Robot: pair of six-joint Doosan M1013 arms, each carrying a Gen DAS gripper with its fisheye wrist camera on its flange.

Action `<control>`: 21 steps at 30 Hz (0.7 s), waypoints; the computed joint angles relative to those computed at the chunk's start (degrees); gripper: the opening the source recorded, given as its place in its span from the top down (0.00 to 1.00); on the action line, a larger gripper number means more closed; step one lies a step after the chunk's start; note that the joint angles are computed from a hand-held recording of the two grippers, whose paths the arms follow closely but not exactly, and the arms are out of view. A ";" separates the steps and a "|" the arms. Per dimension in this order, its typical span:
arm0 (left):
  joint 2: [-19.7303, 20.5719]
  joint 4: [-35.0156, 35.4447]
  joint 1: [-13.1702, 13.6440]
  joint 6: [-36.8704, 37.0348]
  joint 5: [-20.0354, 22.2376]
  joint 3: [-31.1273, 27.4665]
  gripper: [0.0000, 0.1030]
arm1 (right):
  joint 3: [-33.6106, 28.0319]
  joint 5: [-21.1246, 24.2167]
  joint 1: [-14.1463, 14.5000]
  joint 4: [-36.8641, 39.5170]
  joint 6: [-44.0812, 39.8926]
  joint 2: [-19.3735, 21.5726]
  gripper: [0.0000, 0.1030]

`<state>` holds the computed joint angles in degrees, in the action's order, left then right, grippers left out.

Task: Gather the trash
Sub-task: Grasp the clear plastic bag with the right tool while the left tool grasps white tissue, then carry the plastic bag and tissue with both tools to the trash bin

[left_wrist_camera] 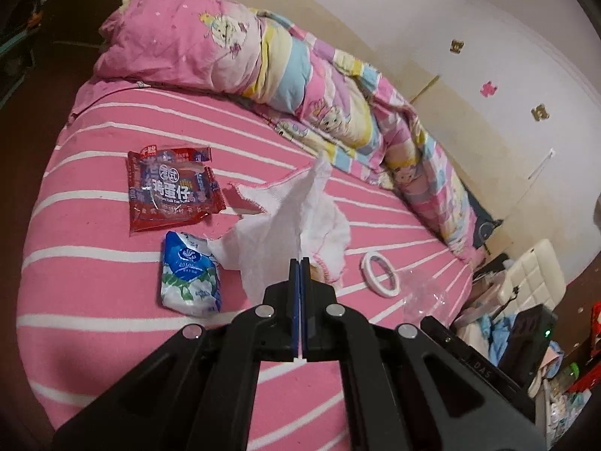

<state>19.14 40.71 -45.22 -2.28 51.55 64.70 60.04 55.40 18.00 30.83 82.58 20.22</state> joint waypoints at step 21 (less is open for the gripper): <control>7.36 -2.57 -6.78 15.41 9.55 -19.72 1.00 | 8.88 -3.16 -6.19 4.68 -2.59 -12.30 0.83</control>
